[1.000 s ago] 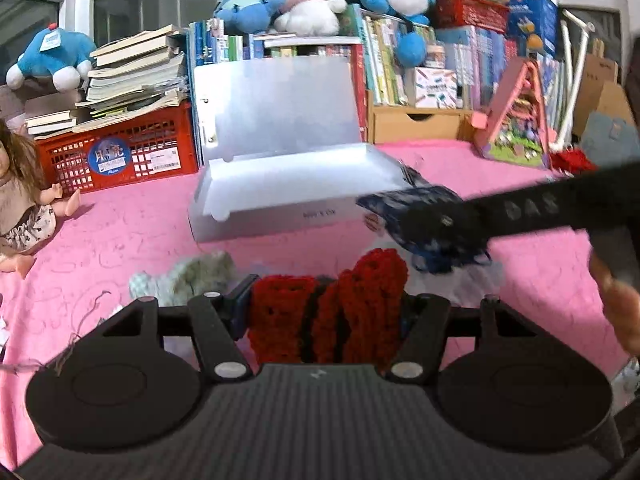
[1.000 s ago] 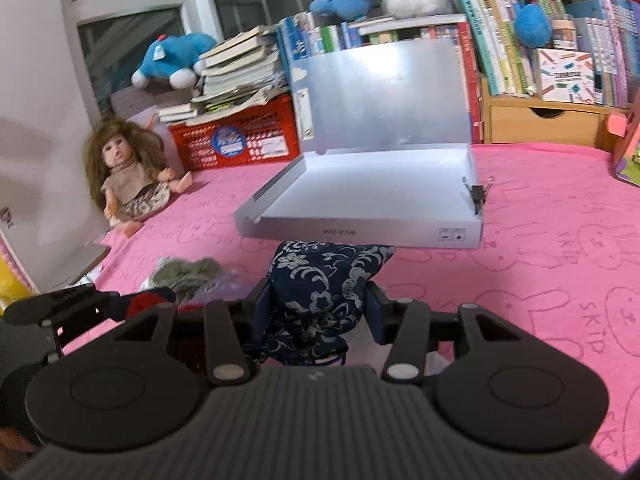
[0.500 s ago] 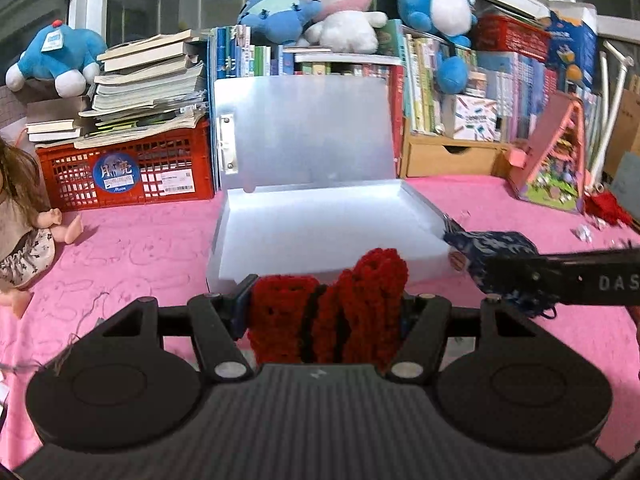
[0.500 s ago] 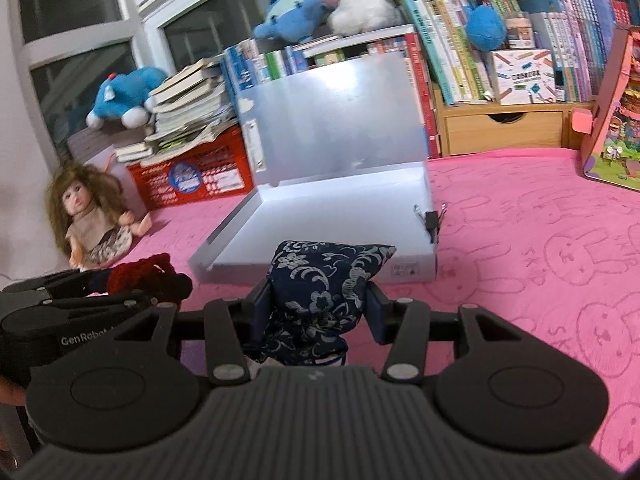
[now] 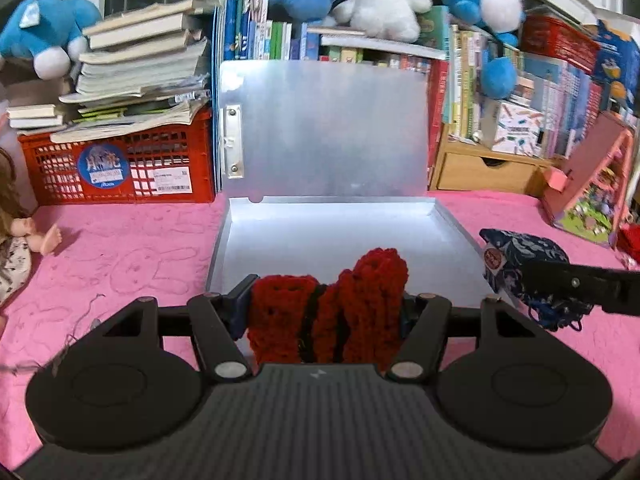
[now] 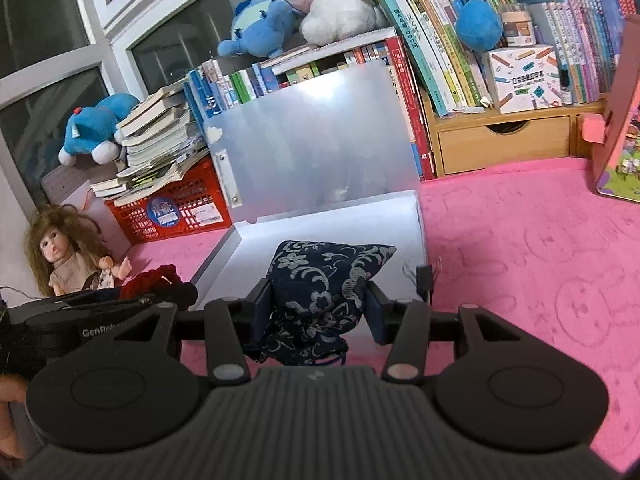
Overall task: Organize objects
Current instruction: 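Carry the red bundle and blue pouch with both tools into the white box, then open both tools to release the bundle and pouch, then lift away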
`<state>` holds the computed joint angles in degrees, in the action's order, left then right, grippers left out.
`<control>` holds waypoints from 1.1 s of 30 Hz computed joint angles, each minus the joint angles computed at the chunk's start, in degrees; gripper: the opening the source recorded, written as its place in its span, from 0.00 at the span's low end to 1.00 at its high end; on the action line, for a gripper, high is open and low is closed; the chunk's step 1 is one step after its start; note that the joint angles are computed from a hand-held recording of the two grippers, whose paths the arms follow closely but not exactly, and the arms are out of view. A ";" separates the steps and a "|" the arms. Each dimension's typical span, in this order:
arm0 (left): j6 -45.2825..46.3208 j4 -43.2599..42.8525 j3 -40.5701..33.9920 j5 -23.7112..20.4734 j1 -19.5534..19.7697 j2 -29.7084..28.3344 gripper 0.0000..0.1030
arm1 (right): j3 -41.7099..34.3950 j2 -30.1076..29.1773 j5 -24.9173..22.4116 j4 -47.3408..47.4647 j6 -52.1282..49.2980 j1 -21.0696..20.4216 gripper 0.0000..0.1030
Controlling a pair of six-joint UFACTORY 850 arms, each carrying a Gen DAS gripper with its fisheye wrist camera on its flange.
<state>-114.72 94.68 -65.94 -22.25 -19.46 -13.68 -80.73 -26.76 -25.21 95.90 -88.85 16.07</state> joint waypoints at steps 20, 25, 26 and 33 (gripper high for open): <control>33.73 -30.43 -21.45 0.64 6.04 -19.13 0.67 | -25.52 -19.52 2.84 -34.77 36.02 3.11 0.51; 40.32 -36.24 -22.97 0.36 6.28 -21.27 0.67 | -25.39 -19.87 4.77 -38.55 36.46 4.04 0.51; 40.45 -36.44 -22.94 0.46 6.30 -21.44 0.67 | -25.22 -19.73 5.18 -39.46 36.66 4.23 0.51; 38.37 -33.33 -22.76 -0.07 5.85 -21.79 0.69 | -24.00 -19.21 6.96 -40.82 34.96 5.12 0.51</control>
